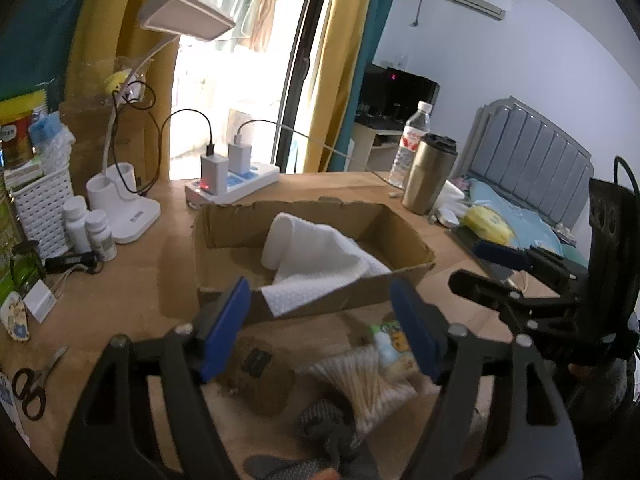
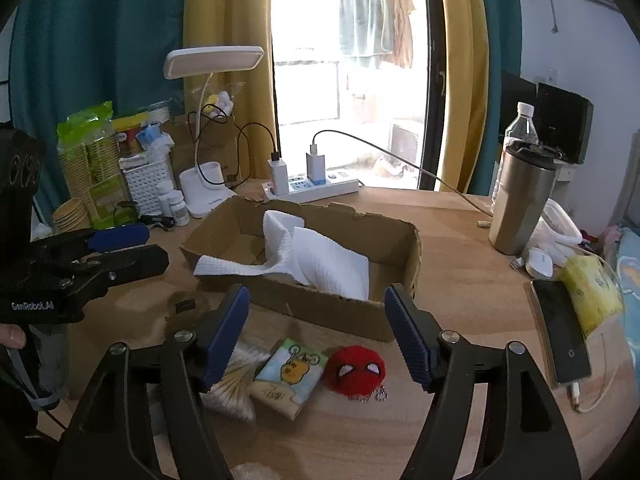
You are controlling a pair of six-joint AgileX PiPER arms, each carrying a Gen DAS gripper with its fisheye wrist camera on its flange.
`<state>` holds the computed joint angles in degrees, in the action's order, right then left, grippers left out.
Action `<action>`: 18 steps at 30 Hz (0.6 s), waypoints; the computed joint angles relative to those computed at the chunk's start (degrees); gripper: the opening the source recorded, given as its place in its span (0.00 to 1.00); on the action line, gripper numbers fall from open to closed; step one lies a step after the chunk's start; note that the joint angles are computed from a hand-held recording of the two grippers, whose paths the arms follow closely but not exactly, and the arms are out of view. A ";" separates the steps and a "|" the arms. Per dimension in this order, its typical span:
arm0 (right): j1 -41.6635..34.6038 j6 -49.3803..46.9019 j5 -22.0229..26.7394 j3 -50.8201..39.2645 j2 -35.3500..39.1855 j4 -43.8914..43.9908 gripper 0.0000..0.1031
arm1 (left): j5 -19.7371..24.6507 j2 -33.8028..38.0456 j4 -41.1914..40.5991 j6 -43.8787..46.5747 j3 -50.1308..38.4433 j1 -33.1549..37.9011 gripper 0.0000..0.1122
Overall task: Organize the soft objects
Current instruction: 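Open both tools to drop the towels into the box, then grasp the bubble-wrap bag with the right tool while the left tool grasps the grey glove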
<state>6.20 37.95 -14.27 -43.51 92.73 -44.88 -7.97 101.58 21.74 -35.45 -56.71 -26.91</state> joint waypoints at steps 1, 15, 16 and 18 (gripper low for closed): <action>0.18 -0.94 -0.01 0.71 -0.65 1.02 0.72 | -0.28 -0.41 -1.05 1.01 0.63 -0.15 0.73; 1.15 -10.79 -0.58 8.73 -5.45 12.00 0.73 | -2.56 -4.73 -11.17 9.60 8.06 -2.63 0.73; 1.17 -11.42 -0.78 9.30 -5.59 12.76 0.73 | -2.74 -4.73 -11.23 9.40 8.44 -2.79 0.73; 1.10 -11.82 -1.13 10.17 -5.62 13.31 0.73 | -3.10 -4.52 -11.38 9.27 9.01 -3.01 0.73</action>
